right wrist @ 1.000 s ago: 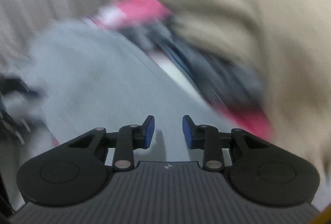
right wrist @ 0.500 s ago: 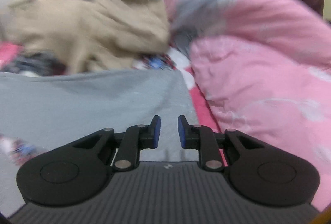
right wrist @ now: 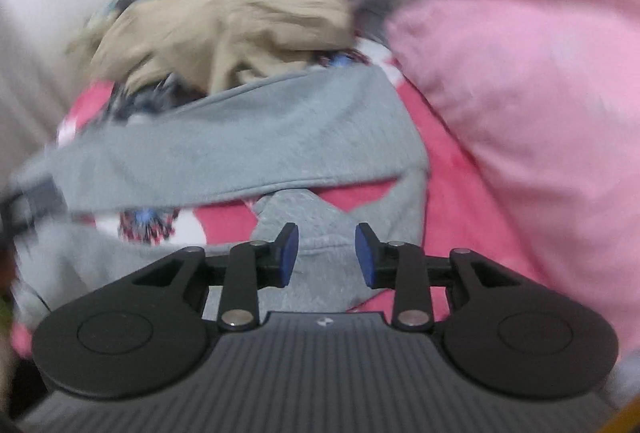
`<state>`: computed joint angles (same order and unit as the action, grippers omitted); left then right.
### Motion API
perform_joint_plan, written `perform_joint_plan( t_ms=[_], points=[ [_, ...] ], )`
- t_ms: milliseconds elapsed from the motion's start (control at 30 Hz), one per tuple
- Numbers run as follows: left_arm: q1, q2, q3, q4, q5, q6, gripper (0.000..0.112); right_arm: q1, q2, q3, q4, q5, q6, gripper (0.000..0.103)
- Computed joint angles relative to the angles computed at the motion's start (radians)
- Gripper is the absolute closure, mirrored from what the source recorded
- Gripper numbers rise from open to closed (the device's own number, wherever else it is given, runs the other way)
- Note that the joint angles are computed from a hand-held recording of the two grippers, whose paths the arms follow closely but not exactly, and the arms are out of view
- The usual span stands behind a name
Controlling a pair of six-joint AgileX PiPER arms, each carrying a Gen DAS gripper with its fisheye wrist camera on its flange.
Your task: Fold clothes
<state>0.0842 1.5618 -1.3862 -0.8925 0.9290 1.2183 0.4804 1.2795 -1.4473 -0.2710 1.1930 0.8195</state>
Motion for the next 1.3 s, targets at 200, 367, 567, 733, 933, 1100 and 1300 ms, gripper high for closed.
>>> perform_joint_plan(
  t_ms=[200, 367, 567, 733, 933, 1100, 1300],
  points=[
    [-0.544, 0.119, -0.103, 0.192, -0.154, -0.142, 0.052, -0.083, -0.158, 0.240, -0.066, -0.201, 0.158, 0.067],
    [-0.827, 0.400, -0.394, 0.550, -0.151, -0.441, 0.072, -0.168, -0.280, 0.400, -0.038, -0.312, 0.203, 0.063],
    [-0.742, 0.444, -0.512, 0.416, -0.034, -0.573, 0.104, -0.299, -0.333, 0.501, 0.022, -0.379, 0.173, 0.062],
    [-0.501, 0.508, -0.746, 0.273, 0.079, -0.808, 0.101, -0.245, -0.282, 0.502, -0.029, -0.457, 0.218, 0.062],
    [-0.380, 0.678, -0.995, 0.533, 0.204, -1.126, 0.078, -0.187, -0.105, 0.452, 0.065, -0.575, 0.236, 0.057],
    [-0.243, 0.416, -0.544, 0.383, 0.037, -0.959, 0.076, -0.208, 0.060, 0.427, 0.345, -0.672, 0.051, 0.049],
    [-0.204, 0.075, -0.093, 0.235, 0.053, -0.687, 0.074, -0.160, 0.127, 0.410, 0.373, -0.754, -0.062, 0.038]
  ],
)
